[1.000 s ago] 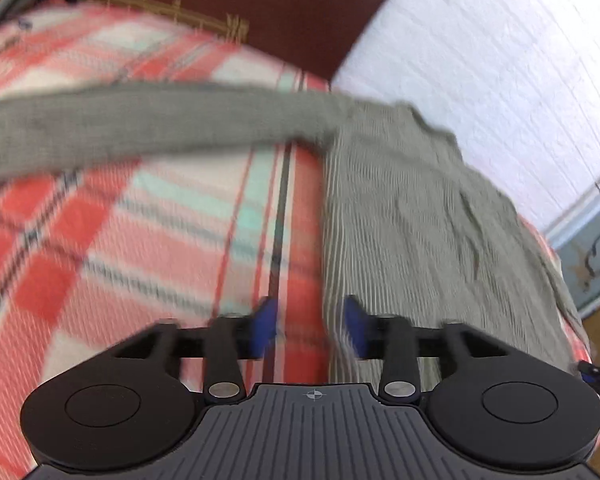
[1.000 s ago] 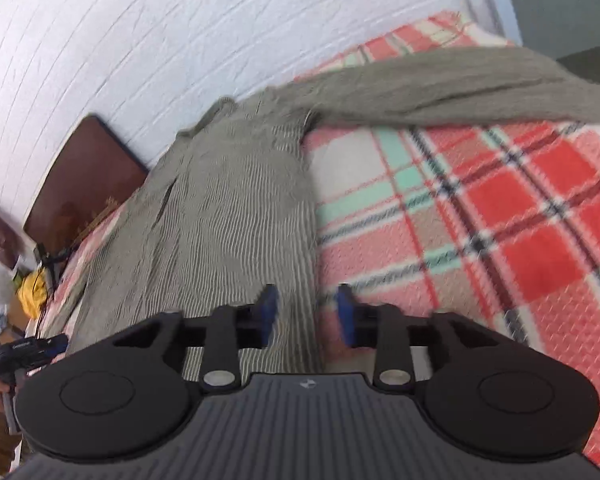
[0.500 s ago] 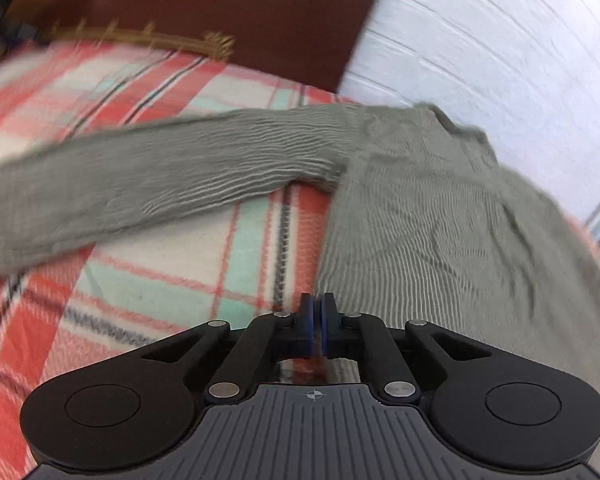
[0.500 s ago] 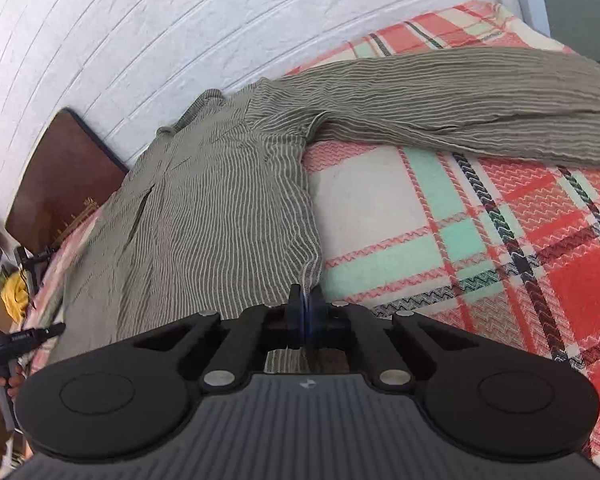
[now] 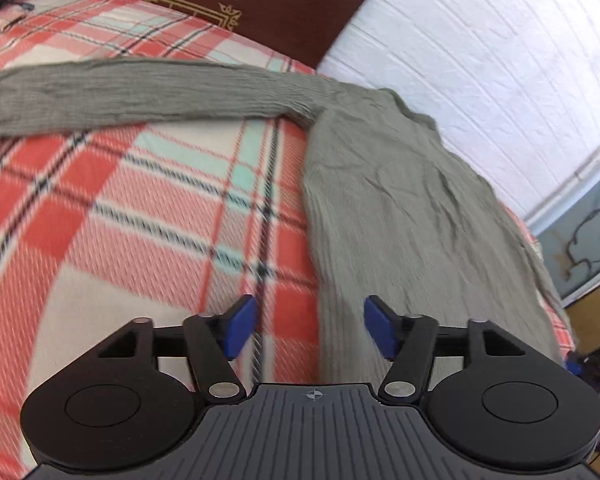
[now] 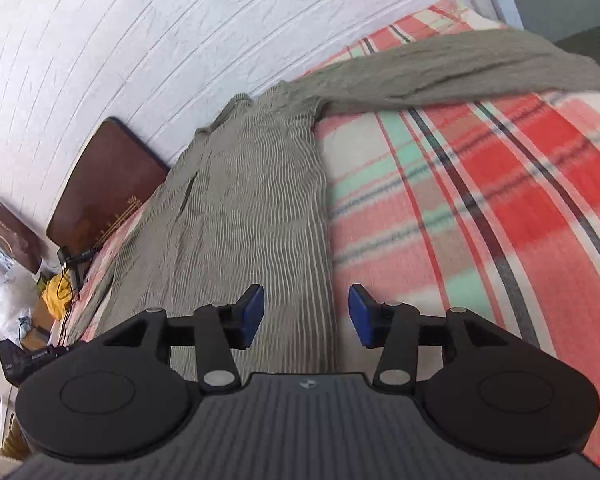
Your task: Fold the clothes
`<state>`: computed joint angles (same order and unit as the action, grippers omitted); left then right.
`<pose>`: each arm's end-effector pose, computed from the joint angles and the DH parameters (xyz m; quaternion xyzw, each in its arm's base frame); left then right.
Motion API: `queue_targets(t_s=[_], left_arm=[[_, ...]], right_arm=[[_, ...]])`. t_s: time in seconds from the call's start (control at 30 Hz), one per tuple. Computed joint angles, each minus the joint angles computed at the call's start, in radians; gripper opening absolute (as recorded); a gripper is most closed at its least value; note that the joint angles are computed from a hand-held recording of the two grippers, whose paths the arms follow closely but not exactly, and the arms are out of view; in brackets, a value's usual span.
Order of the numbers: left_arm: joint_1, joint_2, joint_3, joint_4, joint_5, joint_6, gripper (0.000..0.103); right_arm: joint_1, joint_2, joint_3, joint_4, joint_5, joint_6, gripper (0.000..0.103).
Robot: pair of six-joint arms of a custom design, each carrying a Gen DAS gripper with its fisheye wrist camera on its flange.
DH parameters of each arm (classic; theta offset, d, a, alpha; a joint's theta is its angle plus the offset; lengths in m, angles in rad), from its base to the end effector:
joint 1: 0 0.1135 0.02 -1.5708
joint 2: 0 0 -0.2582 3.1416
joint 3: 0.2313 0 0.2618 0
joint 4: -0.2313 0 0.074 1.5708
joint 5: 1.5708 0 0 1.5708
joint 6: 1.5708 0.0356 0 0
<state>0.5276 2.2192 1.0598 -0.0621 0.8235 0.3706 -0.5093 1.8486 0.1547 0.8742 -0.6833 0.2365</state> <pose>0.3298 0.1619 0.0175 -0.0014 0.9052 -0.2859 0.3146 0.1755 -0.0722 0.0273 0.2049 0.8611 0.2618 0.3848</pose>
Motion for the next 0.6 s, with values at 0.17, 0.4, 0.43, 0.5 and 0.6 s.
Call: queue_targets(t_s=[0.17,0.4,0.43,0.5,0.6], left_arm=[[0.021,-0.006,-0.028,-0.104,0.059,0.117,0.073],[0.022,-0.048,-0.128,-0.009,-0.028,0.16,0.0],[0.037,-0.037,-0.113,-0.036,-0.017,0.165,0.0],[0.066,-0.019,-0.094,-0.066,-0.003,0.169,0.0],[0.106,0.007,-0.067,-0.109,0.024,0.172,0.0]], right_arm=[[-0.047,0.013,-0.089,0.072,-0.101,-0.023,0.052],[-0.017,0.009,-0.114,0.072,-0.037,0.004,0.004],[-0.051,0.015,-0.108,0.045,-0.066,-0.009,0.004],[-0.078,0.007,-0.108,0.016,-0.087,-0.029,0.004],[-0.064,-0.06,-0.121,-0.033,-0.057,-0.063,0.004]])
